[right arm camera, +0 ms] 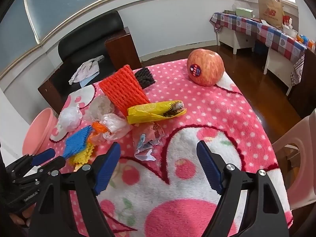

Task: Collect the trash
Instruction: 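Grasp the blue foam net with the left gripper while the right grasps a wrapper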

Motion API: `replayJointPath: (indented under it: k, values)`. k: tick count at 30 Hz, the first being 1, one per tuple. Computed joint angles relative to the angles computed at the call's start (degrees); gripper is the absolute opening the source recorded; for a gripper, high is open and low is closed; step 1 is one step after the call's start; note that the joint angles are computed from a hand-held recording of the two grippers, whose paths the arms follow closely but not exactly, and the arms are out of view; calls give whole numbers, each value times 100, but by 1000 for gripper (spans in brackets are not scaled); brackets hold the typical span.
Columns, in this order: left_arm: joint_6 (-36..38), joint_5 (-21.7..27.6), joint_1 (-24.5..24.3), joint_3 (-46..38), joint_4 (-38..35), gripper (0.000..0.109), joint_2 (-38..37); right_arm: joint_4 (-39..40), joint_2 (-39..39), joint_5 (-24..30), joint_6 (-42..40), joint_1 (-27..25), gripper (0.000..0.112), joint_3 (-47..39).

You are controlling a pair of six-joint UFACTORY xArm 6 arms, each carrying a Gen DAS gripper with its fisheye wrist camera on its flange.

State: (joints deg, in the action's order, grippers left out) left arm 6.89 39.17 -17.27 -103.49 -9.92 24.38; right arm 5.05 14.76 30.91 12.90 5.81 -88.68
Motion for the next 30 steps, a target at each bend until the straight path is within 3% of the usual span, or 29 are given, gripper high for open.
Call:
replayJointPath:
  k: [3,7,18,19,21,24,27,30]
  values:
    - [325,34,66,47,-370,49,-47,159,77,51,-112,-16,80,-75]
    - [205,168,122,-139,-182,49,65,386,229,131,-307,-19,80,-236]
    - [-20,1147,241,-1743,-418,50,1151,874,385,210,-599,-62,79,-369]
    - [-20,1164,230,-1771,-430,46,1185,809,394,210,-592,-69,79,-381]
    - [2,1178,196,-1769,-459,26,1205,726,432,190,-580,-72,77,-424]
    - [-43,1062,147,-1588,-378,7,1109,789,564,341,-611,-91,71,-596]
    - [3,936,144,-1338,-504,0,936,939,677,429,-658,-104,66,-706]
    - [73,789,152,-1076,-603,0,744,1042,784,619,-670,-119,61,-845]
